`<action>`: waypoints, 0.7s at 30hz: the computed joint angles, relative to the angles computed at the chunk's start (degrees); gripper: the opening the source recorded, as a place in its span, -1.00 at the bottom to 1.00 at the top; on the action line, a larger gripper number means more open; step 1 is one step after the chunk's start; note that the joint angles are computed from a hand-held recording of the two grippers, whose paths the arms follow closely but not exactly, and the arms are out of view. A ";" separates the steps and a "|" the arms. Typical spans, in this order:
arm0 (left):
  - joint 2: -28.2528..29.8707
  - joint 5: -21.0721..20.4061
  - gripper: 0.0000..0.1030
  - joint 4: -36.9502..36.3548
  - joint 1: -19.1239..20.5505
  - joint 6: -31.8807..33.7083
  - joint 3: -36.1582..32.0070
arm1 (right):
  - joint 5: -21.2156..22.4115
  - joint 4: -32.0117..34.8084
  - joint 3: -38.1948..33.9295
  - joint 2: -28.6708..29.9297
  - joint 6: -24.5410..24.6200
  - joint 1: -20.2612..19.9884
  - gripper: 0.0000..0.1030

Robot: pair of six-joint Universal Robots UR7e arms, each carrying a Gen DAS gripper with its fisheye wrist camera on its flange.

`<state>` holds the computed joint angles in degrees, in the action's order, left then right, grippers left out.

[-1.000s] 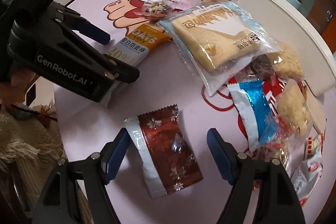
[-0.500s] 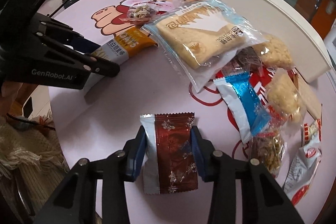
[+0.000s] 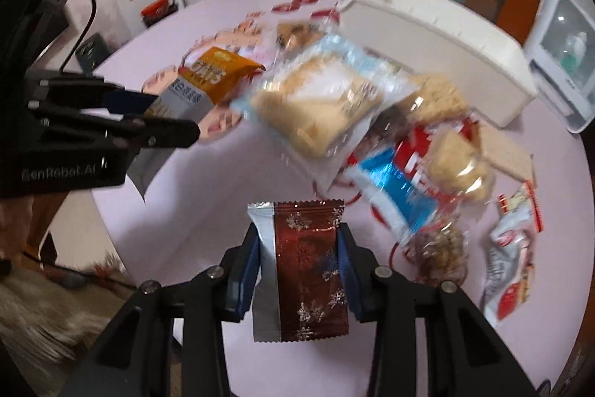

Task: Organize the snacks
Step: 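Carry both snacks over the white tray and open both tools to drop them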

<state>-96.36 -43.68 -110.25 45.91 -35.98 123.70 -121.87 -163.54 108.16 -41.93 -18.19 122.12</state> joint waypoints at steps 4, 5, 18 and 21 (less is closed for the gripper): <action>0.24 0.41 -0.27 -0.52 -1.66 2.58 -2.71 | 0.12 -1.43 -0.69 -1.73 1.73 1.97 -0.24; 0.43 0.32 -0.27 -1.34 -1.98 4.20 -3.75 | -0.19 -1.33 -1.20 -2.10 2.27 2.60 -0.24; 8.36 4.85 -0.26 -1.55 -3.89 14.40 -19.82 | -5.06 1.93 -13.82 -4.51 7.59 6.57 -0.24; 11.77 7.17 -0.26 -2.00 -3.37 16.70 -24.92 | -6.62 3.12 -18.96 -2.96 7.34 6.51 -0.23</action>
